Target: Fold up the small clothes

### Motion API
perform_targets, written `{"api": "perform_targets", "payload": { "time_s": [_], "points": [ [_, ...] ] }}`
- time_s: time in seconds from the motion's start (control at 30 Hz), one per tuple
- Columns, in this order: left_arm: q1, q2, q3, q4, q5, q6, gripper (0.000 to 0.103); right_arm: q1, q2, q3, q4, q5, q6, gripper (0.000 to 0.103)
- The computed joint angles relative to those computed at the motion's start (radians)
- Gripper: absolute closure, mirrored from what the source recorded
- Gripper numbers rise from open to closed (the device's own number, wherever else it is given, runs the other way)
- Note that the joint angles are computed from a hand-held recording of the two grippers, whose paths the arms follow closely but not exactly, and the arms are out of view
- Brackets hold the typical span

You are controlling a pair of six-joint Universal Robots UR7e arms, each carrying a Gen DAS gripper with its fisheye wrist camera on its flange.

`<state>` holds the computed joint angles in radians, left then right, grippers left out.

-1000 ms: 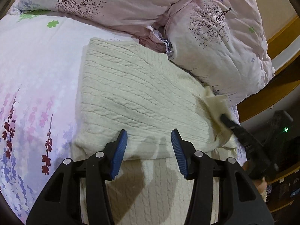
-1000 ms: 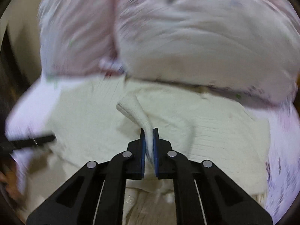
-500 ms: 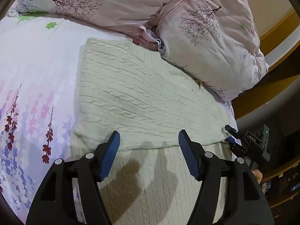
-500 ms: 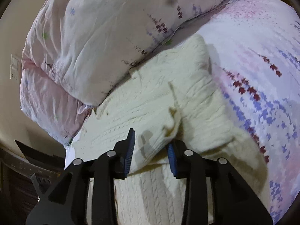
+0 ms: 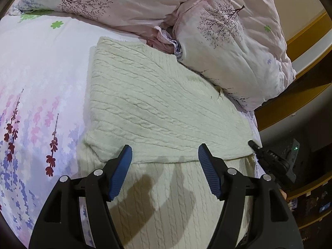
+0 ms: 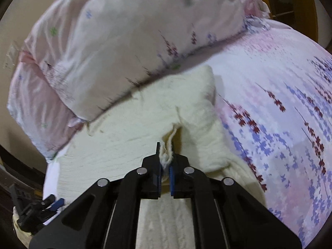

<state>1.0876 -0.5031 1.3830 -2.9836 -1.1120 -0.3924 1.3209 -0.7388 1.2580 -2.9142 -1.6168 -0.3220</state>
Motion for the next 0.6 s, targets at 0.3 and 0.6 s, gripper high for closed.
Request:
{"api": "perform_targets", "payload": {
  "time_s": [0.3,0.6],
  "points": [
    [-0.033,-0.054,0.1,-0.031,0.016,0.021,0.035,0.005,-0.043,0.033,0.076,-0.032,-0.068,0.055],
    [-0.102,-0.188,0.406,-0.203,0.094,0.01,0.034,-0.098,-0.264,0.251,0.189,0.136,-0.198,0.047]
  ]
}}
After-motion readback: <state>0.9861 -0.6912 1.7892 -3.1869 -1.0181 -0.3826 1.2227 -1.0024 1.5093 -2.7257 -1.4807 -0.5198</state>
